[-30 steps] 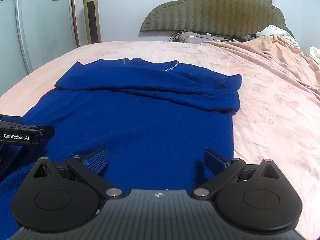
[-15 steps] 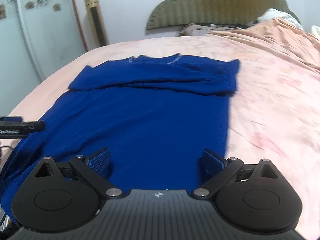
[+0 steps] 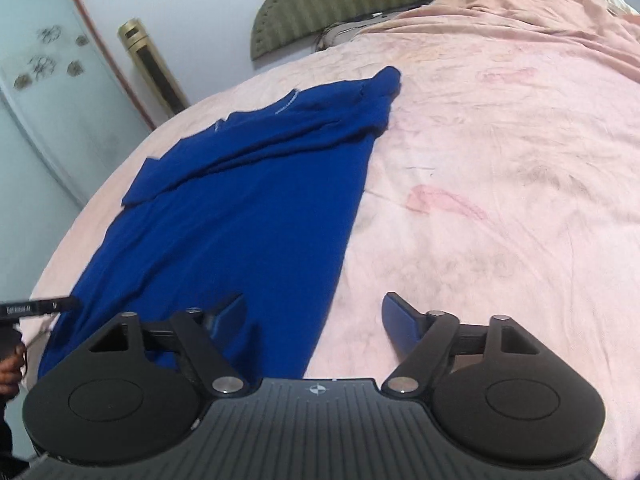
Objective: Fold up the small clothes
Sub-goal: 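Grasp the sweater hem with the right gripper while the left gripper grasps the hem too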
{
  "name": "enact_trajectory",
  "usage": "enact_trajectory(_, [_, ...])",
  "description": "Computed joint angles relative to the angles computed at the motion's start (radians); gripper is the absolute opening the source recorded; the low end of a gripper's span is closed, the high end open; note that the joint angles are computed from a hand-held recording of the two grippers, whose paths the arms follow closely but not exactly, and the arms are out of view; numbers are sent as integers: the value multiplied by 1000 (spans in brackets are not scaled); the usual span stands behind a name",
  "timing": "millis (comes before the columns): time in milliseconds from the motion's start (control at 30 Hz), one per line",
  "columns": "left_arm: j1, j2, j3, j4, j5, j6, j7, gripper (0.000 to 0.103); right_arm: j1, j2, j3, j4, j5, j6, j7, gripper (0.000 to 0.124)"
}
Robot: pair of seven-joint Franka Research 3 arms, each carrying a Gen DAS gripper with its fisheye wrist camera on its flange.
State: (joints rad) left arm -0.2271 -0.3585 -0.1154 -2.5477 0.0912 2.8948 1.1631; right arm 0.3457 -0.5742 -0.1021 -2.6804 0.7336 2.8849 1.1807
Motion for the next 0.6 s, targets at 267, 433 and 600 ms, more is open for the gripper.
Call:
enact_trajectory(267, [27,38,-82,45,52,3,-46,31,20,37,64,20,-4,26,-38,9])
enact_trajectory(433, [-70,40,4,62,-67,-6,28,9,-86,16,176,-9,-146,138,67,7])
enact_trajectory(600, [-149,19,42,49,-156,69,110,9,-200,2,248,-13,-275,183,158,7])
